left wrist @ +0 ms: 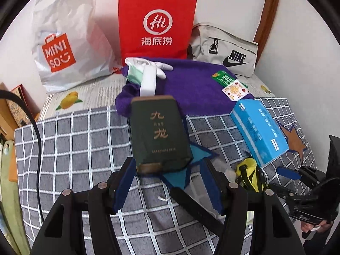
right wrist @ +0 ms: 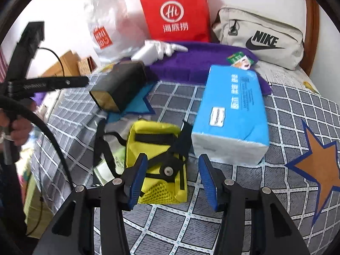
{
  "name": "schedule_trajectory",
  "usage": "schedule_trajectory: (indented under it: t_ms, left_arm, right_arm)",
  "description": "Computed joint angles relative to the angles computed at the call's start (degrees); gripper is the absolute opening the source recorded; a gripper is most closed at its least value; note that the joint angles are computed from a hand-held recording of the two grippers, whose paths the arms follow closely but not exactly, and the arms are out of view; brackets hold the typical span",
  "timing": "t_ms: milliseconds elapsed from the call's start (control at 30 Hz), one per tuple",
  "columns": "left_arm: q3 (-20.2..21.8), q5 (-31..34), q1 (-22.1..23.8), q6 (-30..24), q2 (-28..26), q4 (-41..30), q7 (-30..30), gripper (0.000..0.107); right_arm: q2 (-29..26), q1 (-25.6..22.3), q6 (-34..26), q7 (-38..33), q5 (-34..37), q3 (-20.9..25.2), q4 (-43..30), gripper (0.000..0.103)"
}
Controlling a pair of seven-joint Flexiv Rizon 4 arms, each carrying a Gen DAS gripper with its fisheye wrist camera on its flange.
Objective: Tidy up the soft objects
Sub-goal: 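Move both tools back over the cloth, right tool approaching the yellow pouch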
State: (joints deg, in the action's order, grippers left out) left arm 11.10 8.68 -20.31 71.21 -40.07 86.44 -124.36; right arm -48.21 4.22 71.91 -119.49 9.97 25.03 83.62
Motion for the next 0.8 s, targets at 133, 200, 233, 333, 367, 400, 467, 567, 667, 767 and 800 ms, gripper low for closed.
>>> schedule_trajectory:
  t_ms: [133,200,233,333,367,400,467,567,667,767,800]
  left_arm:
    - [-0.4,-0.3,-0.1,0.5,0.2,1.2,-0.2,0.061]
    - [-0.4,-0.3,-0.4,0.5,0.4,1.9,-0.3,0.061]
    - [-0.3,-0.3,-0.5,0.3,0.5,2.1,-0.5,0.061]
    - [-0.6,-0.4,-0.4,0.4,0.6,2.5,-0.4,0.061]
    - [-0.8,-0.5,-0.3,0.4,0.6,2.7,-0.2,0.061]
    - [-0.8,-0.5,-0.4,0.3,0.6,2.6,-0.2,0.061]
    - [-0.8,-0.6,-0.5,0.2,0.5,2.7,-0.3,0.061]
    - [-1.6,-1.3,0.1,0.9,0.1,2.8,0.3,0.061]
    - [-2.3,-2.1,0.4,1.2,-0.5,2.6,1.1,0.061]
    - [-2.9,-3.0,0.8,1.8,-0.8,2.7,2.2,0.061]
    - [-3.0,-3.2,0.8,1.9,-0.9,2.8,2.4,0.061]
  right_arm:
    - [-1.1,1.2,-1.0,2.1,-0.7,-1.0,-1.1,0.050]
    - [-2.1,1.1,-2.2,3.0,-0.2,-0.7,-2.4,0.048]
    - [-2.6,1.2,-2.8,3.5,0.0,-0.7,-3.2,0.048]
    - [-4.3,0.1,-5.2,3.0,1.7,1.0,-5.6,0.039]
    - [-4.7,-0.5,-5.8,2.3,2.6,1.9,-6.3,0.036]
    - [-4.7,-0.4,-5.5,2.0,3.3,1.8,-6.4,0.034]
    - [-4.1,0.3,-3.8,1.1,3.6,0.9,-5.4,0.033]
    - [-2.7,0.8,-1.8,0.2,3.1,0.1,-3.4,0.032]
    - [-1.2,-0.1,-0.1,-1.1,3.3,0.8,-1.3,0.032]
    - [0.4,-0.5,1.5,-1.9,2.7,0.6,1.0,0.027]
    - [1.1,-0.2,2.4,-1.6,2.2,-0.3,2.2,0.024]
